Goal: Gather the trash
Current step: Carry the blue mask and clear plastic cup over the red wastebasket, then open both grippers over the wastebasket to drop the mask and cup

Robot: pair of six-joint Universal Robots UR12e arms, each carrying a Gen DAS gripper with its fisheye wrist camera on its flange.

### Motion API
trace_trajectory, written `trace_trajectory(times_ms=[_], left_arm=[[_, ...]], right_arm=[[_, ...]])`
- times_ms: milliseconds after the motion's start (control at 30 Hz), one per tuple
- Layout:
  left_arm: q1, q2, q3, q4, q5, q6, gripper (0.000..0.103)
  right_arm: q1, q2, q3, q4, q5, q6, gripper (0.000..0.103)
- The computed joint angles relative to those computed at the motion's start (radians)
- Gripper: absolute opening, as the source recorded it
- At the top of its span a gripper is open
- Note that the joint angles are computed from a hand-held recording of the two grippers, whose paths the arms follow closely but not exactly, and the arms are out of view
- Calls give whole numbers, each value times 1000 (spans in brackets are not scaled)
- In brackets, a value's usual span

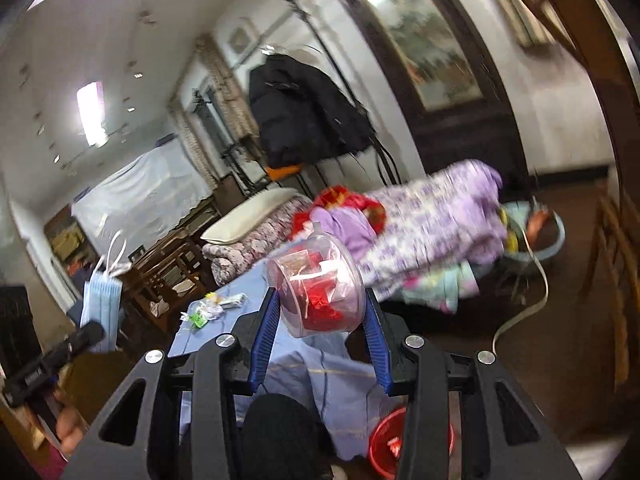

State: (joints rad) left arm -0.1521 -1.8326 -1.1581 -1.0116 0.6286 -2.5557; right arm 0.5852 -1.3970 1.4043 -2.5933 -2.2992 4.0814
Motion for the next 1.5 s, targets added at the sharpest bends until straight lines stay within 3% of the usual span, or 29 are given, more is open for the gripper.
trace_trajectory(times_ms=[233, 400, 600, 700, 833, 867, 967, 1133, 1300, 1500], left_arm=[[-40, -85, 87, -212, 51, 57, 23], [-65, -137, 133, -287, 102, 74, 23], [-89, -206, 202, -387, 175, 92, 23], [-98, -229, 221, -413, 206, 92, 23], [-111, -250, 241, -443, 251, 102, 24], [-114, -253, 244, -444, 259, 105, 24], [-125, -258, 249, -455, 279, 126, 24], [-152, -269, 252, -492, 315, 164, 25], [-185, -284, 259, -520, 366, 208, 25], [-228, -326, 275, -551, 432, 253, 26]], right_arm=[[-59, -37, 107, 63, 118, 172, 41], [-86, -19, 123, 138, 209, 206, 41], [-134, 38, 135, 210, 396, 240, 41], [-151, 71, 130, 248, 448, 233, 43], [-174, 111, 121, 287, 540, 240, 70], [-175, 111, 130, 260, 550, 243, 71], [-171, 97, 143, 226, 524, 244, 72], [-158, 44, 195, 107, 392, 293, 81], [-147, 24, 201, 82, 307, 270, 83], [-148, 15, 216, 75, 298, 278, 83]])
